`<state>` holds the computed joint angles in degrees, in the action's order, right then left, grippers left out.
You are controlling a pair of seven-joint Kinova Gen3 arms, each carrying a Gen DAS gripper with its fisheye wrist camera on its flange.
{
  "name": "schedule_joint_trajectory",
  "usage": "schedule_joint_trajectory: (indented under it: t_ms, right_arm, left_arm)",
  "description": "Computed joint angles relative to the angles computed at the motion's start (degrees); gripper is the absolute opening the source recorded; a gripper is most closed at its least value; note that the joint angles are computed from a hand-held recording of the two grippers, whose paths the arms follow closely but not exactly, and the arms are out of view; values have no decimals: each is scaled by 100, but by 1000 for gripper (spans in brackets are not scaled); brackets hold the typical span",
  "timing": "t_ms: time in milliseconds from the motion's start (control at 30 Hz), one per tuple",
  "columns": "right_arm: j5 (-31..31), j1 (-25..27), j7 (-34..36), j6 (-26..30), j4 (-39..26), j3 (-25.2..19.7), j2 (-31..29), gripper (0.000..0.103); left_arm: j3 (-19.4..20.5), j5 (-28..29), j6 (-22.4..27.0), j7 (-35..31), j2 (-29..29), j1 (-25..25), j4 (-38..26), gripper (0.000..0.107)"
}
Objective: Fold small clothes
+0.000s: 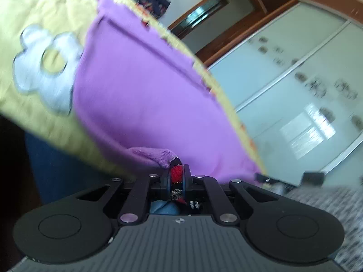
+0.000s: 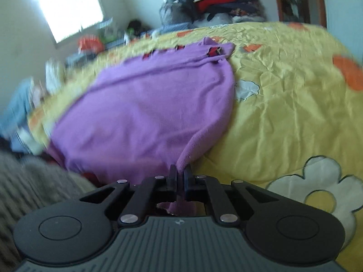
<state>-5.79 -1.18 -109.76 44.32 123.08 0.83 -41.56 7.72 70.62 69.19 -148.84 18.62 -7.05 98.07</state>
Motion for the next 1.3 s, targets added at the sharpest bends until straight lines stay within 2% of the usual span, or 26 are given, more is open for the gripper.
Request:
schedule_joint_trajectory:
  t_ms: [67,167,367,433,567,633,700,733,767,800,833,900,967,1033,1100,1167,1200,1233,1267,1300]
  right_arm:
    - [-255,41,201,-399,28,208,37,5]
    - [-694,187,891,-887,-87,464,304,5]
    - [-1288,244,2147,-1503,-379,978,1222,5]
    - [-1335,271,2297,-1584,-458,1078,1638,5]
    - [-1842,-11,2916,-1406,-610,1574,2366,6]
    - [-1907,-137,2921,-1099,-784,1766,2425,8]
    - [-1907,-117,2790,-835,-878,1840,2364,22]
    - [-1970,-71,2742,-617,-961,1848,2353,48]
    - [-1974,28,2601,-456,-1040,1750,2333,85]
    - [-1884,234,2368,-388,-1079,1546,2275,100]
    - [-1700,483,2135,-413,-1096,1281,2169,103]
    - [-1406,990,1669,-743,-993,752,1890,103]
    - [-1484,1313,1424,-907,-942,542,1587,103]
    - [-1548,1241,1551,-698,-1016,757,1611,103]
    - [-1581,976,1522,-415,-1035,1146,1763,103]
    - [-1970,474,1462,-505,-779,1671,1647,102]
    - [-2120,305,1508,-536,-701,1824,1684,97]
    - [-2176,176,1635,-661,-596,1871,1662,74]
    - [-2148,121,1715,-778,-515,1812,1657,44]
    - [-2073,167,1702,-842,-478,1656,1684,38]
  left_arm:
    - [37,146,-33,27,57,19,-167,8]
    - [111,296,-136,39,185,59,-524,8]
    - [197,615,-402,2,378,-93,-1059,8]
    - [262,402,-687,160,492,-66,-1298,8]
    - [30,-528,-1032,902,803,347,-1898,8]
    - [244,-724,-1002,1002,910,240,-1958,9]
    - [472,-567,-932,912,919,-60,-1797,10]
    - [537,-508,-869,843,910,-147,-1743,11]
    - [543,-507,-899,776,860,-184,-1669,14]
    - [551,-492,-870,750,831,-225,-1606,15]
    - [582,-506,-781,773,883,-259,-1638,15]
    - [549,-506,-816,747,848,-247,-1572,15]
    - [558,-458,-778,860,914,-242,-1611,19]
    - [601,-377,-714,836,963,-282,-1643,40]
    - [688,-192,-594,705,1070,-338,-1698,69]
    - [704,-133,-581,803,1131,-283,-1819,82]
    - [689,-202,-582,908,1150,-224,-1921,85]
    - [679,-260,-617,971,1146,-178,-1980,86]
    - [685,-284,-639,1022,1156,-157,-2021,86]
    - [691,-316,-634,1086,1177,-146,-2061,86]
